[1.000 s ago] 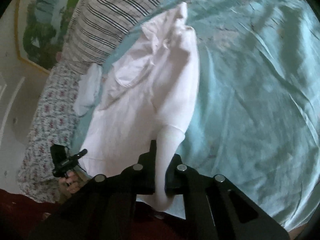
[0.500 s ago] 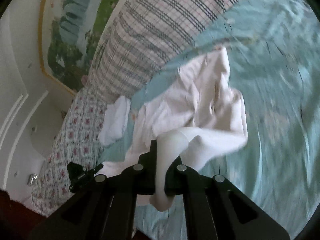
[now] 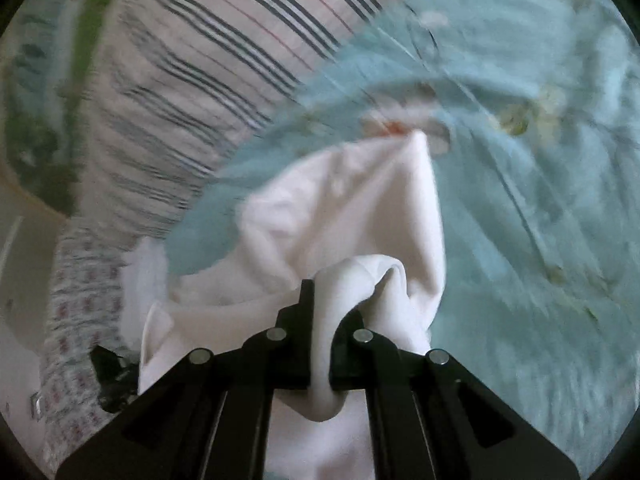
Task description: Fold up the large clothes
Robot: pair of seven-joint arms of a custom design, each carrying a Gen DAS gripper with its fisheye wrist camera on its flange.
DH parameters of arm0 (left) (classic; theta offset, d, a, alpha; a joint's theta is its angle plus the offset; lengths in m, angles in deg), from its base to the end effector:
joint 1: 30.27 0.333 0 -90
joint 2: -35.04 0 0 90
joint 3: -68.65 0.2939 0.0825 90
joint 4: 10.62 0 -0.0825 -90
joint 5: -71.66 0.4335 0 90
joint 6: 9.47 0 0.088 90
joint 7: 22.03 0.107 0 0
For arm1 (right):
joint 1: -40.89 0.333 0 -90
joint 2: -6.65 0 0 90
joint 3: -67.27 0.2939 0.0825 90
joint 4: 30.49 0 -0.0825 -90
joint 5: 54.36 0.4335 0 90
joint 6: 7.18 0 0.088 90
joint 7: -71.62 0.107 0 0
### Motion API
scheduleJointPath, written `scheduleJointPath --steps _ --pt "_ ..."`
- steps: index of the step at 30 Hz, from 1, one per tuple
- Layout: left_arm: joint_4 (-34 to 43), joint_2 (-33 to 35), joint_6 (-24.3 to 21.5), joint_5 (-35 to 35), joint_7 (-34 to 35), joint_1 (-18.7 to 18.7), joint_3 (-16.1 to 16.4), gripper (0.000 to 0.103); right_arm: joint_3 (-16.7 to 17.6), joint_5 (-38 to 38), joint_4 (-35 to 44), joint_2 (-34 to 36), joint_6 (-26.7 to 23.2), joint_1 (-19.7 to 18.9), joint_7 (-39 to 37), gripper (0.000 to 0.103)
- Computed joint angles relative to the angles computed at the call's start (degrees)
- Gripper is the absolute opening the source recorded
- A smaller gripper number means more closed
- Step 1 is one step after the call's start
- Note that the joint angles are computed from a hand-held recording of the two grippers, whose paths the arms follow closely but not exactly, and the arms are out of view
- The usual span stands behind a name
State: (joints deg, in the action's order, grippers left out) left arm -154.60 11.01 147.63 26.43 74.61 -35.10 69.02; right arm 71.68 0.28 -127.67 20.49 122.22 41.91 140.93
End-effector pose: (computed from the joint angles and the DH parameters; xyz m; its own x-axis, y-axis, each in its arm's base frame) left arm 0.5021 -0.0111 0.4478 0.2142 -0.7929 0.5705 -0.7400 -0.5129 -0.4350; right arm 0.7010 0.0847 0.4578 0.0938 -0.7058 -0.7021 -0.9237 0.2013 -0.3259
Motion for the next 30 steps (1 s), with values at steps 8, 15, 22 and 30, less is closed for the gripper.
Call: scheduleJointPath --steps 8,15,22,30 --pt "-1.58 -3.91 -0.95 -2.28 5.78 1.66 0.44 0.049 0.72 7.37 3.39 3.38 -6.04 -3.57 0.52 0.016" --pt "-9.67 -18.49 0.05 7.4 0.72 0.53 -0.39 0.068 -1.48 13.78 -7.96 -9.28 1.04 -2.14 -10.57 0.055" --pt "-3.77 -8.17 -6.58 4.78 7.7 -11.12 -1.2 0.067 -1.03 -8.42 -8.26 -10.58 -7.4 6.97 -19.67 0.04" --pt "9.77 9.11 -3.01 17.39 -1.33 0.32 -5.22 0.049 -0.66 -18.83 6.5 4.35 -1.69 7.36 -6.45 0.0"
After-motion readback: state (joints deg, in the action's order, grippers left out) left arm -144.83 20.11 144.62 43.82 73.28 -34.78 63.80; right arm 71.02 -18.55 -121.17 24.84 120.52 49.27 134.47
